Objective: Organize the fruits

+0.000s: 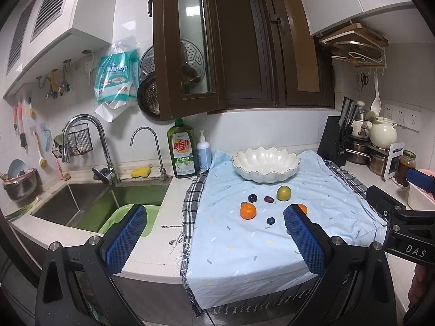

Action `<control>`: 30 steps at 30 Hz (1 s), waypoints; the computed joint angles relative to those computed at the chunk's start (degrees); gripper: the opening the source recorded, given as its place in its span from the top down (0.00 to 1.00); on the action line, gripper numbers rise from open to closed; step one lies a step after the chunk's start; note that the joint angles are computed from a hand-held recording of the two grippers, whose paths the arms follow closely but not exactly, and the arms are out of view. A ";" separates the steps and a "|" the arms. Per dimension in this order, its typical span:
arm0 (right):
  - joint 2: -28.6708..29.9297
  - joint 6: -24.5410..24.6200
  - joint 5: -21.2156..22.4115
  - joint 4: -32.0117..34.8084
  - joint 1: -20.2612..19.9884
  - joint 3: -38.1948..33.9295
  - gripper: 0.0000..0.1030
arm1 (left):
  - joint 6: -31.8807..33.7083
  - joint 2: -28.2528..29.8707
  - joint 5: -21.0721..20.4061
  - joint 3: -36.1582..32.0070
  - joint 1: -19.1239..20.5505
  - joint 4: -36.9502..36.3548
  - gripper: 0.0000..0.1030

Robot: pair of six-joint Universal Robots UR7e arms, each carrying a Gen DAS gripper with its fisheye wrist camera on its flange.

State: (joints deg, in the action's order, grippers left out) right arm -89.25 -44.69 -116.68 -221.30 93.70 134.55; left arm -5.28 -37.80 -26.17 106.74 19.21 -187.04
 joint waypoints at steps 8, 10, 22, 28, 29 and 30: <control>0.42 -0.10 0.00 0.36 0.14 -0.16 0.01 | -0.29 -0.11 -0.65 0.04 0.31 0.69 0.00; 0.92 0.13 -0.36 0.69 0.22 -0.51 0.01 | -0.05 -0.27 -1.10 0.13 0.80 0.76 0.00; 5.08 -0.08 1.78 3.66 -3.86 -3.92 0.01 | -0.42 3.48 -4.89 -5.53 5.66 4.54 0.00; 7.15 0.98 4.97 10.01 -7.06 -8.57 0.02 | 3.07 7.53 -8.19 -12.20 8.96 6.24 0.06; 7.62 0.51 5.86 11.22 -7.85 -9.56 0.03 | 4.35 8.55 -8.37 -13.42 9.42 5.89 0.06; 8.20 0.23 5.98 11.18 -8.05 -10.06 0.04 | 5.34 9.32 -8.43 -14.28 9.70 5.52 0.06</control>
State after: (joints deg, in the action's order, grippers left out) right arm -81.05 -44.46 -110.70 -210.12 85.65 124.49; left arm 0.06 -28.48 -34.60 92.47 28.91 -181.53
